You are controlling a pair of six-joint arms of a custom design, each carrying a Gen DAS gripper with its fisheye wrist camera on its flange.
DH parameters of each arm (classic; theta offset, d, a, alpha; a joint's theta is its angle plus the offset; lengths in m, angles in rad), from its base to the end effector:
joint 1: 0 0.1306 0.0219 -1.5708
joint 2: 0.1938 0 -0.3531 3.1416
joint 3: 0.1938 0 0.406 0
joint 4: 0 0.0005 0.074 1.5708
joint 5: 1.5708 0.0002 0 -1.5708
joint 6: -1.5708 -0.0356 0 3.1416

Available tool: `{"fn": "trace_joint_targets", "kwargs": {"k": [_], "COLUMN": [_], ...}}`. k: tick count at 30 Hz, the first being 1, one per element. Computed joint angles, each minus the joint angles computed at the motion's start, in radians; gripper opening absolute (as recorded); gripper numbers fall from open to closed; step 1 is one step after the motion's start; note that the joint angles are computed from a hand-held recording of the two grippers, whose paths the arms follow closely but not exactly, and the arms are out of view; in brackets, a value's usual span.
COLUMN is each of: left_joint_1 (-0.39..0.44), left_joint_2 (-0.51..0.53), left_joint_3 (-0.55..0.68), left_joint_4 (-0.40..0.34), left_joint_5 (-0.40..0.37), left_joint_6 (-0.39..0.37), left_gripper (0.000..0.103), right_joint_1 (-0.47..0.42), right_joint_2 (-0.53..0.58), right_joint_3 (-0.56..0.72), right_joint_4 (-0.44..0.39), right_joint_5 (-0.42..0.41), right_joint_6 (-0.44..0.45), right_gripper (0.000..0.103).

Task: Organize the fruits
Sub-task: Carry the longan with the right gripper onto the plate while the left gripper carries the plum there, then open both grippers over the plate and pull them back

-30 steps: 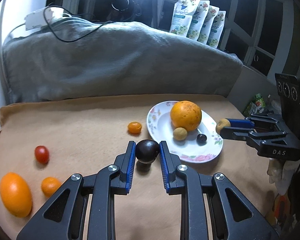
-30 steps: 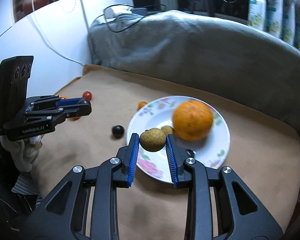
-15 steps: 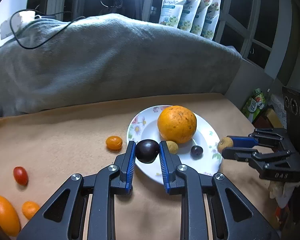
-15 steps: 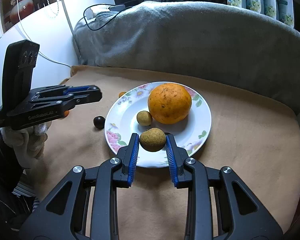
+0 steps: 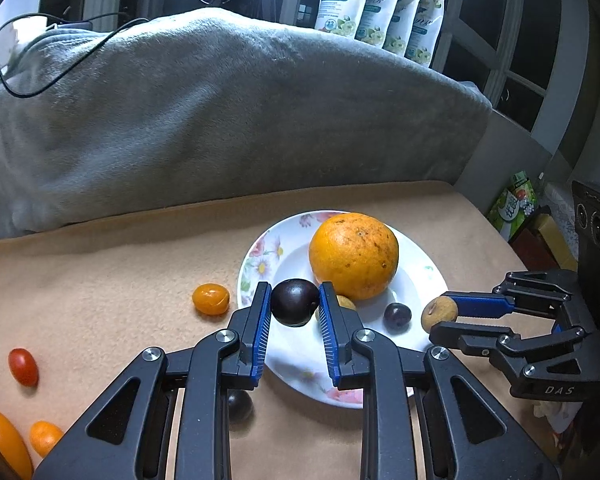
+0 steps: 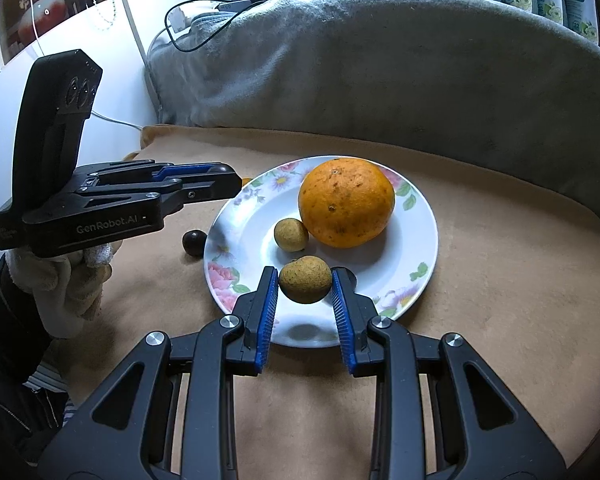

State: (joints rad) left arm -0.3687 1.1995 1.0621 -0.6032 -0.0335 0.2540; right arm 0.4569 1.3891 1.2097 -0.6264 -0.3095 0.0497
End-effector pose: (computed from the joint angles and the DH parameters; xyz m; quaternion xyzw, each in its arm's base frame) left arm 0.4130 -0.1588 0.3485 0.0457 0.9138 -0.1089 0.3885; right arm 0.4444 0.2300 0.3332 -0.2854 0.8730 0.2146 0.3322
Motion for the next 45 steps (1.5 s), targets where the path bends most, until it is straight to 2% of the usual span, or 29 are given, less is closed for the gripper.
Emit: {"fn": "trace_joint_targets", "kwargs": {"k": [7,9,10,11,13,14,15,17,21,26,34,45], "left_joint_1": [-0.003,-0.003,-0.003,-0.003,-0.005,-0.006,-0.007,-0.007,-0.014,-0.021,-0.038,-0.042], "left_joint_2": [0.008,0.008,0.007,0.007,0.006,0.006,0.005,-0.001,-0.002,-0.003,-0.023,-0.072], "left_joint_3": [0.007,0.009,0.009,0.010,0.011,0.012,0.012,0.010,0.015,0.024,0.020,0.000], "left_joint_4": [0.002,0.002,0.001,0.001,0.000,0.000,0.001,0.005,0.000,-0.019,-0.024,-0.022], "left_joint_5": [0.001,0.000,0.001,0.001,-0.003,-0.006,-0.011,-0.018,-0.047,-0.091,-0.142,-0.167], "left_joint_6": [-0.004,-0.004,-0.006,-0.007,-0.008,-0.009,-0.007,0.000,0.009,0.015,0.003,0.000], "left_gripper": [0.023,0.026,0.029,0.033,0.037,0.043,0.053,0.065,0.079,0.081,0.081,0.081], "right_joint_1": [0.007,0.009,0.010,0.010,0.011,0.011,0.012,0.015,0.018,0.026,0.032,0.052], "right_joint_2": [0.006,0.003,-0.002,-0.008,-0.015,-0.017,-0.018,-0.022,-0.030,-0.038,-0.057,-0.099], "right_joint_3": [0.006,0.005,-0.002,-0.007,-0.012,-0.011,-0.011,-0.015,-0.021,-0.028,-0.043,-0.072], "right_joint_4": [0.001,0.005,0.013,0.022,0.026,0.025,0.025,0.029,0.040,0.054,0.077,0.104], "right_joint_5": [0.005,0.014,0.020,0.024,0.025,0.027,0.031,0.038,0.054,0.095,0.168,0.239], "right_joint_6": [0.001,-0.001,-0.003,-0.005,-0.004,-0.003,-0.002,-0.001,-0.006,-0.009,-0.029,-0.045], "right_gripper": [0.029,0.041,0.055,0.064,0.066,0.067,0.068,0.077,0.086,0.091,0.092,0.092]}}
